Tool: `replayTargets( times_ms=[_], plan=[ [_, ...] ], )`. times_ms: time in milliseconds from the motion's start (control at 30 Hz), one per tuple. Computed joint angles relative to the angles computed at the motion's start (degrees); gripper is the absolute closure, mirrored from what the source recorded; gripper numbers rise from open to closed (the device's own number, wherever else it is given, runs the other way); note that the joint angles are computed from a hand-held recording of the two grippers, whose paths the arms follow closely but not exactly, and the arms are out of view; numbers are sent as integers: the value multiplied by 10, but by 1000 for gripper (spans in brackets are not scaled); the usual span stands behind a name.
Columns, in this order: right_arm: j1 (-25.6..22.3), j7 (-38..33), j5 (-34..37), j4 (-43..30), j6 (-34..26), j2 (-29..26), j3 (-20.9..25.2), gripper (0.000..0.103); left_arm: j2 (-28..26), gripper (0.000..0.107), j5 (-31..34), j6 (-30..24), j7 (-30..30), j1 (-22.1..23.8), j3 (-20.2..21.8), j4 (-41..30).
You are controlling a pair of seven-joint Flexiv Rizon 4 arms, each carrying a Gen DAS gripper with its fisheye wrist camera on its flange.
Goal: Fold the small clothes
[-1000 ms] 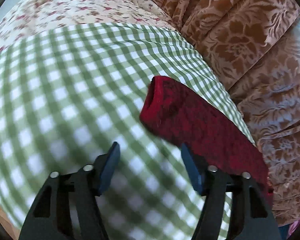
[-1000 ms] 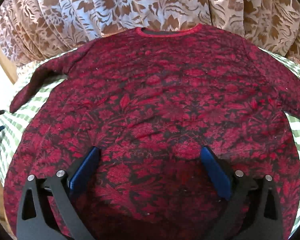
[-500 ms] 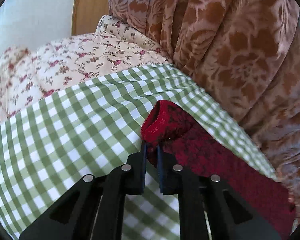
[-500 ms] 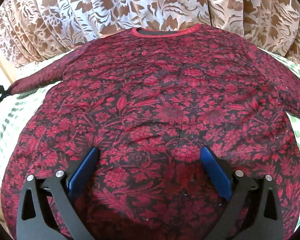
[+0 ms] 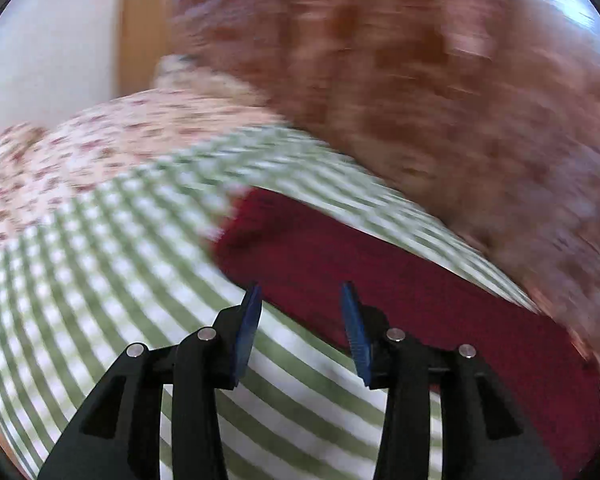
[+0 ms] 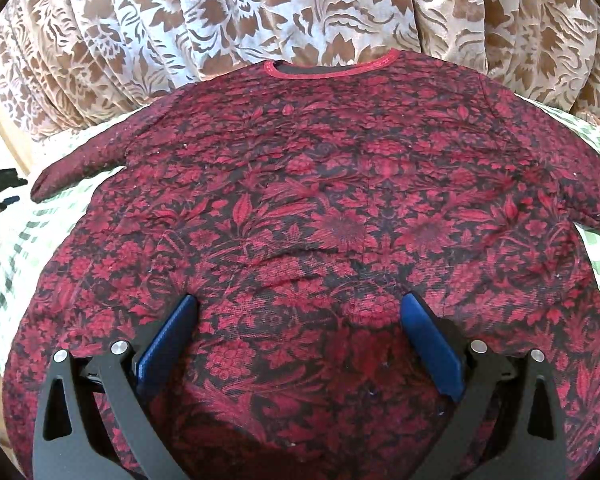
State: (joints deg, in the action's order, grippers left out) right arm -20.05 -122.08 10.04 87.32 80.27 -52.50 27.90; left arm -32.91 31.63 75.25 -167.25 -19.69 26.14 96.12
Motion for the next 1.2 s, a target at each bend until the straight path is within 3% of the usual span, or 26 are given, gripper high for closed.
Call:
replayTargets(
  times_ms=[167,233,367,433,567,600,667,767,900,1000,1033,1200],
  plan=[
    [6,9,-1,1,-6,5,-9,3,-9,67,-17,90,87,-14,-83,-2],
    [3,19,1,-7,-38,13,-10,3,-22,67,-31,115,115,-25,-113,-7],
    [-18,17,41,-34,-87,24,-2,3,-46,66,-69,114,184,-39,-181,-24],
    [-18,14,58,-34,-81,30,-18,3,-53,66,-86,105,199,-57,-190,-30],
    [-30,7,83,-30,-81,36,-44,4,-70,66,-114,58,235,-100,-184,-47],
    [-37,-1,87,-29,-82,36,-45,4,-75,66,-115,31,233,-122,-166,-49],
    [-45,-29,89,-14,-63,36,-52,7,-85,65,-115,28,228,-152,-133,-54],
    [-87,-83,105,-17,-88,35,-14,8,-89,65,-122,10,226,-176,-109,-62],
    [-172,-102,189,-92,-204,17,46,13,-91,65,-131,-5,221,-183,-103,-69],
    [-192,-54,247,-155,-217,-5,26,21,-91,64,-133,-19,215,-184,-102,-74],
    [-193,-16,260,-193,-227,-22,7,29,-93,64,-132,-24,214,-183,-103,-78],
    [-163,172,274,-354,-253,-105,-108,52,-95,64,-123,-49,201,-186,-104,-92]
  ],
)
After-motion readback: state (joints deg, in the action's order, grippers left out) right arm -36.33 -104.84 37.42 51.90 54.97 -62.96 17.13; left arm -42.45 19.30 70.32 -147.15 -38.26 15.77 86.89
